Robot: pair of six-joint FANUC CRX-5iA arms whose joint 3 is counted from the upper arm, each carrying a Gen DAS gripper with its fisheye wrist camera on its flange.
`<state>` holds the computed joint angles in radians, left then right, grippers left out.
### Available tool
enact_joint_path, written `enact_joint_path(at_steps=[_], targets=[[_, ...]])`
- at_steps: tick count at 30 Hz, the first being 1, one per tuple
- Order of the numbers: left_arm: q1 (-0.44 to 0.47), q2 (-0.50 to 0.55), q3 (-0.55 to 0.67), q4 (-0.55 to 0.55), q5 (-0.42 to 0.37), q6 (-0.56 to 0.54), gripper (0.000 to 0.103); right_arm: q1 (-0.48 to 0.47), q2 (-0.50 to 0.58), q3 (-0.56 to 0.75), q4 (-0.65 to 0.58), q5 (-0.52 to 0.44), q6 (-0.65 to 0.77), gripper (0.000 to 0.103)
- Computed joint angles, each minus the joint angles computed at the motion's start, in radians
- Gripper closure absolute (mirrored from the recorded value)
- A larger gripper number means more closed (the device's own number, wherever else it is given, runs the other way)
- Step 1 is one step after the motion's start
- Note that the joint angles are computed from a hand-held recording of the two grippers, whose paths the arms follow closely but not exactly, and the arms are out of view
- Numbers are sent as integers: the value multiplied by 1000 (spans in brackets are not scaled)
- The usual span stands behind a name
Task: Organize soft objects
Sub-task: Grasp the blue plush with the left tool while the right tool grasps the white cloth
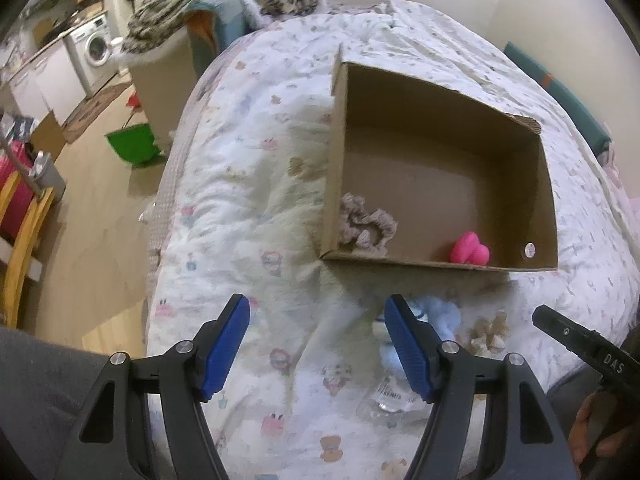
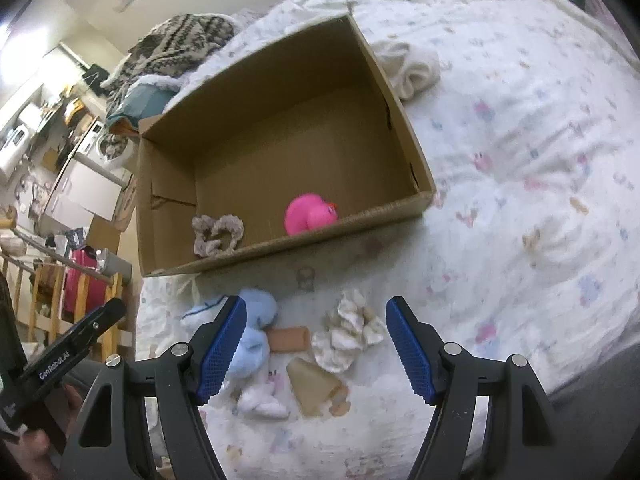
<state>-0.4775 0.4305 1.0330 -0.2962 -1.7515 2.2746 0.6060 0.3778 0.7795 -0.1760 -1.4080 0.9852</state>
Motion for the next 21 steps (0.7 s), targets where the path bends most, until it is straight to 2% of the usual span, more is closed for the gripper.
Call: enact_joint_path(at_steps=[7,11,14,18,21], targets=[[14,6,-16,0,-59,50,36,-37,15,8,-72,-31,-56,27],[26,6,-34,21,-58,72,36,-52,55,48,-129,-94,-69,27],[38,7,-45,41,-55,89,36,-36,105,98,-97,-168,-75,27],[44,11,-54,65,-45,100,36,-30,168,159,-87,-221,-82,27],[51,14,-73,111,-5,86,36,-12,217,221,-60,-270,-64,27]])
